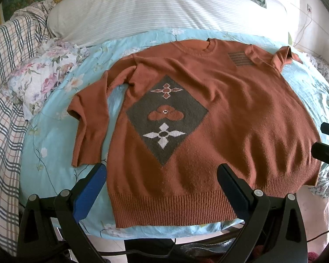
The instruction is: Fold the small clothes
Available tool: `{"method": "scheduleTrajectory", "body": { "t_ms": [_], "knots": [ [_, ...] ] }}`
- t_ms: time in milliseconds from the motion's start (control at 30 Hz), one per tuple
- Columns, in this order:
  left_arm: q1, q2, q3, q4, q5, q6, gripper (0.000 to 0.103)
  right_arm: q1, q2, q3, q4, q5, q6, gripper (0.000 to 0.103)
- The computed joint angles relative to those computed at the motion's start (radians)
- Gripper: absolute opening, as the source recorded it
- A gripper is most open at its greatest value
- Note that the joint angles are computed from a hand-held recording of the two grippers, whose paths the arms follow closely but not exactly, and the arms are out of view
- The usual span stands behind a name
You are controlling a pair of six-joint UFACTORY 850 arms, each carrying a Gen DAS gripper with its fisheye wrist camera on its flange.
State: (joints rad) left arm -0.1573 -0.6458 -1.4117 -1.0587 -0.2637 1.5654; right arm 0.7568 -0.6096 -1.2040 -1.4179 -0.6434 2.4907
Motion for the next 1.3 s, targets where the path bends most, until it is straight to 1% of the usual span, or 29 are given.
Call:
{"method": "scheduleTrajectory", "body": {
  "t_ms": [100,200,300,700,900,967,1067,1200,1267,1300],
  "knots": [
    [0.000,0.001,0.005,-0.011,0.001,0.014,0.101,0.000,0.002,0.003,-0.011,0.005,0.018,0.103],
    [0.001,-0.002,-0.004,0.017,-0.005,-0.015,0.101,0.001,0.005,0.006,-0.020,0.006,0.033,0.103],
    [0.001,0.000,0.001,-0.007,-0.003,0.008,0.101,0.001,0.007,0.010,-0.028,0.007,0.043,0.103],
    [-0.002,0.001,-0.002,0.031,0.000,-0.029,0.101,-0.001,0.009,0.013,-0.031,0.009,0.044,0.103],
    [-0.003,0.003,0.004,0.000,0.003,-0.001,0.101,-0.001,0.010,0.014,-0.027,0.009,0.044,0.103],
    [-0.002,0.001,0.000,0.034,0.000,-0.032,0.101,-0.001,0.011,0.015,-0.027,0.009,0.050,0.103],
    [-0.002,0.001,0.000,0.030,0.002,-0.027,0.101,-0.003,0.016,0.021,-0.035,0.010,0.064,0.103],
    [-0.010,0.005,0.010,-0.015,0.015,0.024,0.101,-0.008,0.017,0.025,-0.042,0.015,0.072,0.103],
    [-0.015,0.003,0.009,-0.011,0.021,0.023,0.101,-0.010,0.017,0.025,-0.043,0.017,0.072,0.103],
    [-0.019,0.000,0.005,0.014,0.034,0.008,0.101,-0.009,0.018,0.026,-0.042,0.015,0.073,0.103]
  ]
}}
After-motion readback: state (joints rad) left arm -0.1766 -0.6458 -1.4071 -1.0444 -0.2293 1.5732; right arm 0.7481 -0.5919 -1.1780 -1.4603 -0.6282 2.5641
